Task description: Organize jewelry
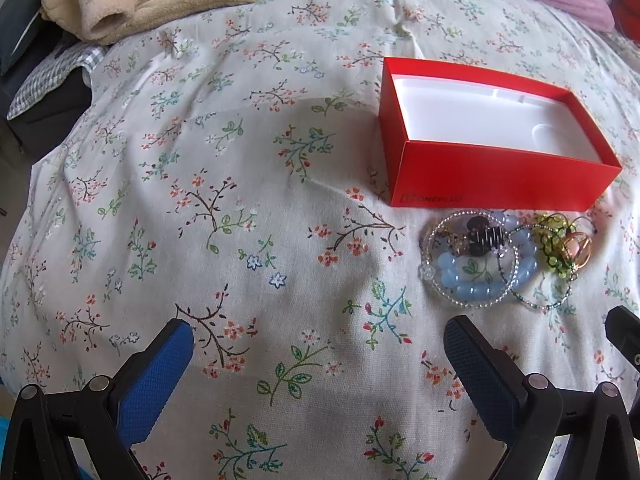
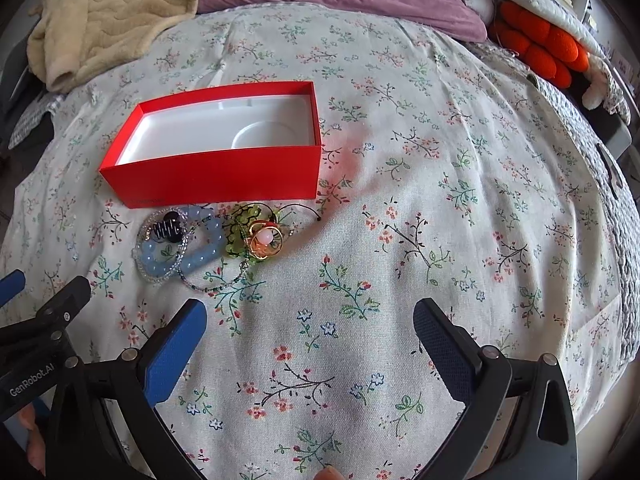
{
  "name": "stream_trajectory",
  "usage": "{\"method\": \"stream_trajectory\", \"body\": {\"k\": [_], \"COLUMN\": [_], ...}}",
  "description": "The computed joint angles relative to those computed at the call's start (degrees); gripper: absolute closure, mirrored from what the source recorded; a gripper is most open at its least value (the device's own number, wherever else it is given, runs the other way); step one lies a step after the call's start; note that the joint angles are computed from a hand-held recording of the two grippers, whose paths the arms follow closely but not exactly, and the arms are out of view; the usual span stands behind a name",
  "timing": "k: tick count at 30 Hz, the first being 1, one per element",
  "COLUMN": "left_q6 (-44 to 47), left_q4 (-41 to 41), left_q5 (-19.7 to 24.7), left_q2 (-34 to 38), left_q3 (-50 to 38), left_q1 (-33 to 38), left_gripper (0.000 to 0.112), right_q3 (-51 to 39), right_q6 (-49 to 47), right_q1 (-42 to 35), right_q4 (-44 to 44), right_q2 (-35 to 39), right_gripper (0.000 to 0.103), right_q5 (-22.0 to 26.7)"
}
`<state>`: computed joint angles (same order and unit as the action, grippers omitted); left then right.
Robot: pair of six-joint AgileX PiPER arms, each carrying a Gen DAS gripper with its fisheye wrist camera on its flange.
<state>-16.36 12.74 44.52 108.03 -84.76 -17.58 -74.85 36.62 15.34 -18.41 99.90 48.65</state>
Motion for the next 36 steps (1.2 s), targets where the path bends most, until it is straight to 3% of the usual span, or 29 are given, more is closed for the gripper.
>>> {"method": "stream_trajectory", "body": {"k": [36], "left_q6": [-1.73], "left_q4": [0.96], "left_q5": [0.6], "left_q2": [0.43], "left_q3": [-1.01], "left_q1": [-1.55], "left_gripper": [0.01], "right_q3": [-0.05], "right_q6": [-0.24], "right_q1": [-0.18], "right_q4": [-0.55], "right_q2": [-0.61], "right_gripper": [0.0], "right_q5": [0.5]}}
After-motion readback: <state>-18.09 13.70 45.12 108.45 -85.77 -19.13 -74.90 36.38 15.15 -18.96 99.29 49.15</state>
